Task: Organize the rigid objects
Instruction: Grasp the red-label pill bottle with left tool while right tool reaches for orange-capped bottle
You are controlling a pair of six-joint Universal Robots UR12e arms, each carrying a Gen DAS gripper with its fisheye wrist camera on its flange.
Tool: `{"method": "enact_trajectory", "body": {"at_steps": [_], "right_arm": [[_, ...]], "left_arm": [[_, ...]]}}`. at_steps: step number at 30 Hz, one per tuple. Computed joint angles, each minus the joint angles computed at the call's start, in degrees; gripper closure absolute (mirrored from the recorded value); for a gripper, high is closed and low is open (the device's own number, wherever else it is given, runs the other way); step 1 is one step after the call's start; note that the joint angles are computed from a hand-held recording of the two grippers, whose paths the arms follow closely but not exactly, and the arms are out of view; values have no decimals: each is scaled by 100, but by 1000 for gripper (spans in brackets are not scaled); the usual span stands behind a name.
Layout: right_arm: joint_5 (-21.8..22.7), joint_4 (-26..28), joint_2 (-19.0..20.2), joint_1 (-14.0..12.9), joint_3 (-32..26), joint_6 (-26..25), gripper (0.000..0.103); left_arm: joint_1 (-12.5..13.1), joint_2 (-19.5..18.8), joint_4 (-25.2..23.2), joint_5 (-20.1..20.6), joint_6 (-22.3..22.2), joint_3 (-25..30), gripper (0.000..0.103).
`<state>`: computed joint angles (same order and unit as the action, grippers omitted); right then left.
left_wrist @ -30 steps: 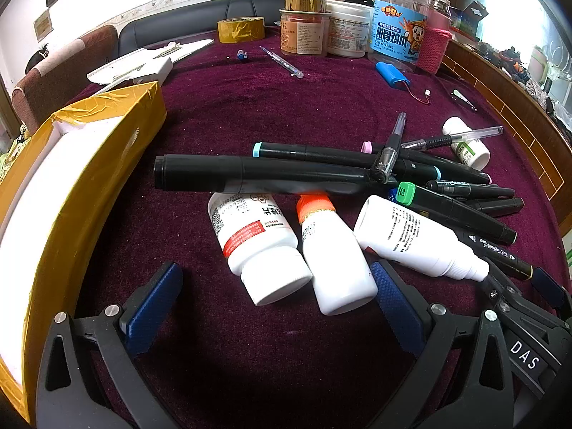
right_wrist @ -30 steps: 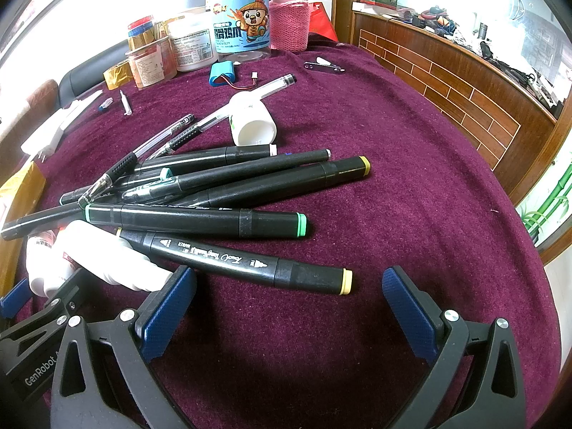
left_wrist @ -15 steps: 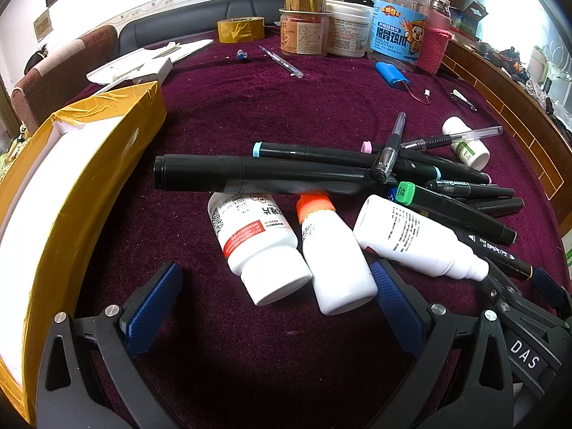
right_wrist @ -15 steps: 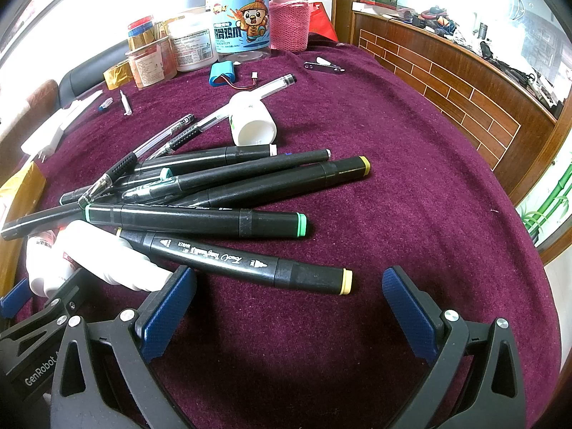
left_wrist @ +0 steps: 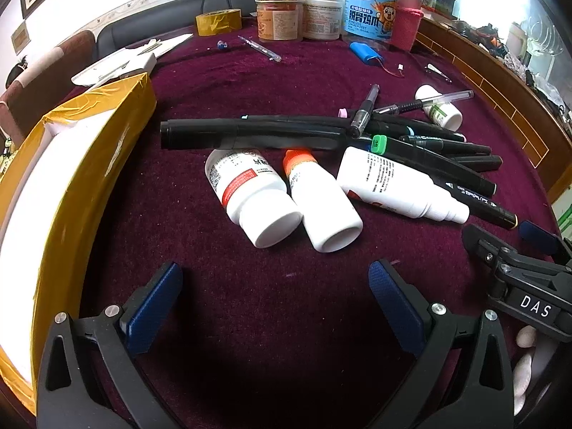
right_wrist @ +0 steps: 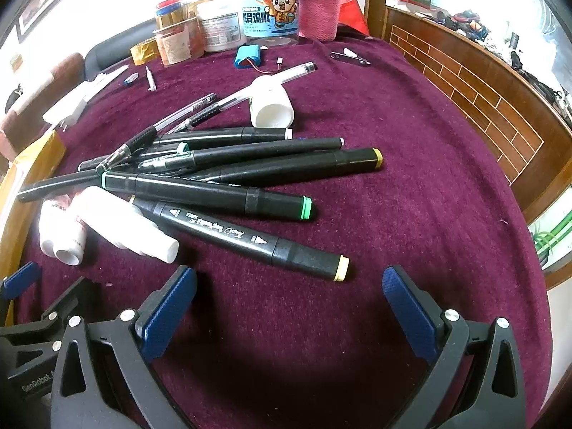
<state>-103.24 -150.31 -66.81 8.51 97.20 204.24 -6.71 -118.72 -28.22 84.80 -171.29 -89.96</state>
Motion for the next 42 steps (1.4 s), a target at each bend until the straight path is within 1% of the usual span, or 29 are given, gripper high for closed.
{"method": "enact_trajectory", "body": {"at_steps": [6,10,12,18,20,21,23,25,27,29,30,31,32,33,34,35,37,38,39,40,41,42], "right_arm": [[-19,156,-5,9,-41,-99,1],[368,399,-86,-78,-33,-392,1],[497,438,-110,-110,-21,-492,1],[489,380,-128,-91,24,-661,1],[538,509,-168,-91,28,-750,2],[562,670,-212,-94,26,-771,2],[408,774,-316,-70,84,-690,3],[115,338,-521,-10,341,-607,3],[-183,-691,-717,53,671,-580,3],[-346,-1782,-728,79,893,-570,2],[-363,-2227,-693,77,926,-470,2],[-290,-2433,-603,44,867,-342,3],[-244,-2399,-524,29,762,-240,3],[-108,-2385,-390,-21,621,-58,3],[-84,-2390,-289,-21,511,18,6],[-81,-2427,-167,-31,415,117,12],[-168,-2453,7,-11,294,194,18],[-199,-2492,92,-1,264,272,18],[-122,-2291,73,-14,262,316,19],[14,-2317,30,-34,318,329,21],[101,-2545,13,-61,393,358,21],[89,-2596,-5,-62,425,381,21]], "left_arm": [[7,3,26,-15,-28,-13,0],[-8,2,21,39,-9,-5,0],[-4,0,-1,20,-1,4,0],[3,-4,19,-2,-30,3,0],[0,-6,25,10,-33,3,0],[6,-5,25,-16,-29,-1,0],[33,6,12,-108,1,-12,0],[73,20,29,-247,-21,-34,0],[169,39,112,-593,-153,-80,0],[288,60,205,-1028,-335,-138,0],[358,70,250,-1281,-438,-168,0],[410,82,250,-1470,-509,-186,1],[462,110,219,-1631,-564,-215,2],[487,148,156,-1706,-572,-238,2],[507,182,82,-1765,-520,-258,2],[515,217,41,-1782,-453,-285,2],[489,268,27,-1621,-305,-320,2],[462,282,45,-1489,-233,-330,2],[432,283,86,-1347,-181,-332,2],[410,272,131,-1233,-157,-326,2],[378,241,162,-1111,-154,-288,2],[360,192,123,-1046,-173,-207,2]]}}
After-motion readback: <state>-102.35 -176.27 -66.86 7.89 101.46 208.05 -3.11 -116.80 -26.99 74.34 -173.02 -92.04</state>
